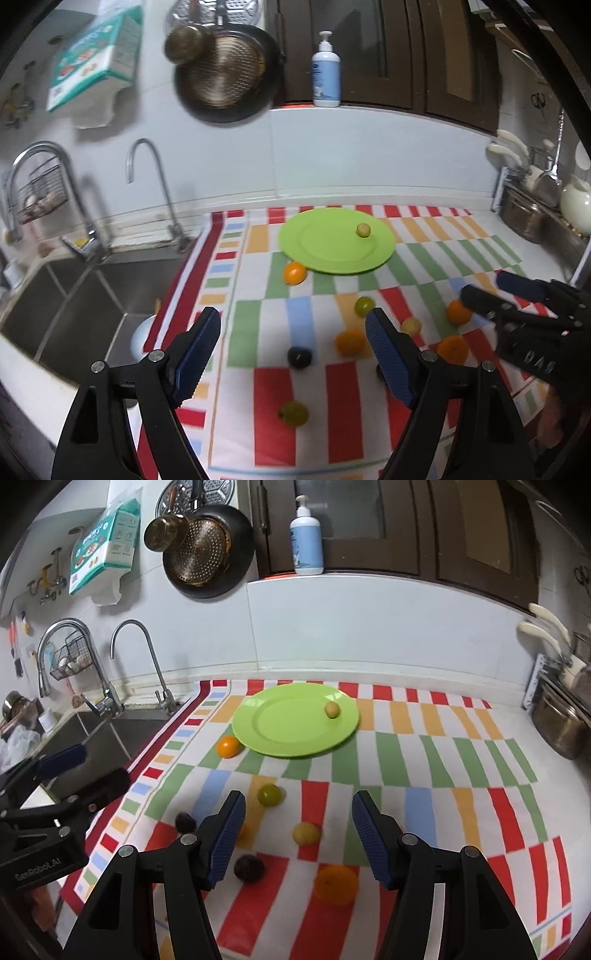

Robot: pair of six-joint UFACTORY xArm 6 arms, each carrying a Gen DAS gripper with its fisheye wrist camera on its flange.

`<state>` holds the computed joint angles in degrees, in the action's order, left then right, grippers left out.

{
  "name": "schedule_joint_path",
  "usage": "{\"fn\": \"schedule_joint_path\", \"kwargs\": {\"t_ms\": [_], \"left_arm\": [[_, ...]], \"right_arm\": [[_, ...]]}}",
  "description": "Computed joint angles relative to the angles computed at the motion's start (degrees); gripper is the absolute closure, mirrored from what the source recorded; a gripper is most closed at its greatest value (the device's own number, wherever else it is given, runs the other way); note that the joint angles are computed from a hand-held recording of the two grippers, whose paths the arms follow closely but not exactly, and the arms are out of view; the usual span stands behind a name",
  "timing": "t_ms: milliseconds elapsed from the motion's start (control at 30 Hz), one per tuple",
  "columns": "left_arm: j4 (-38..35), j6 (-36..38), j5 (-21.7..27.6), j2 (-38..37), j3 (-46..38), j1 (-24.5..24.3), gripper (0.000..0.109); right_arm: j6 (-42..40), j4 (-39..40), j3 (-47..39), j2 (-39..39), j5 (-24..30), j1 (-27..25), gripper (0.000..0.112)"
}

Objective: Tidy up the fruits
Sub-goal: 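Lift both tools away from the plate back over the fruits, then grasp the green-yellow tomato with the left gripper while the right grasps a large mandarin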

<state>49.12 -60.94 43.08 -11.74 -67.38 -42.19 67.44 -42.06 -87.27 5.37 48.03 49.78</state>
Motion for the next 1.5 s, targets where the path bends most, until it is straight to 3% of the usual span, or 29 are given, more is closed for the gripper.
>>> {"fn": "schedule_joint_path", "kwargs": {"t_ms": [267,567,733,1267,1500], "left_arm": [[2.19,-7.03,4.29,-3.03,6.31,-2.89,0.026],[0.34,-10.78,4.41,-3.02,10.54,-3.08,0.026],[-2.31,-10.11,1.77,-1.83,11.71,-1.71,0.031],[-8.14,-5.35,-4.15,2.58,10.52,1.71,0.068],[-9.18,-4.09,-4.76,2.96,10.31,2.02,0.079]], "right_arm": [[4.16,-4.10,5.79,-2.90,1.45,2.41,0.051],[6.68,-4.24,9.88,-2.97,1.35,3.44,0.051],[6.25,-2.51,10.56,-1.86,1.50,2.89,0.051],[5.43,0.51,10.38,1.25,-0.25,0.26,0.052],[4.96,1.56,9.93,2.06,0.07,-0.21,0.062]]}}
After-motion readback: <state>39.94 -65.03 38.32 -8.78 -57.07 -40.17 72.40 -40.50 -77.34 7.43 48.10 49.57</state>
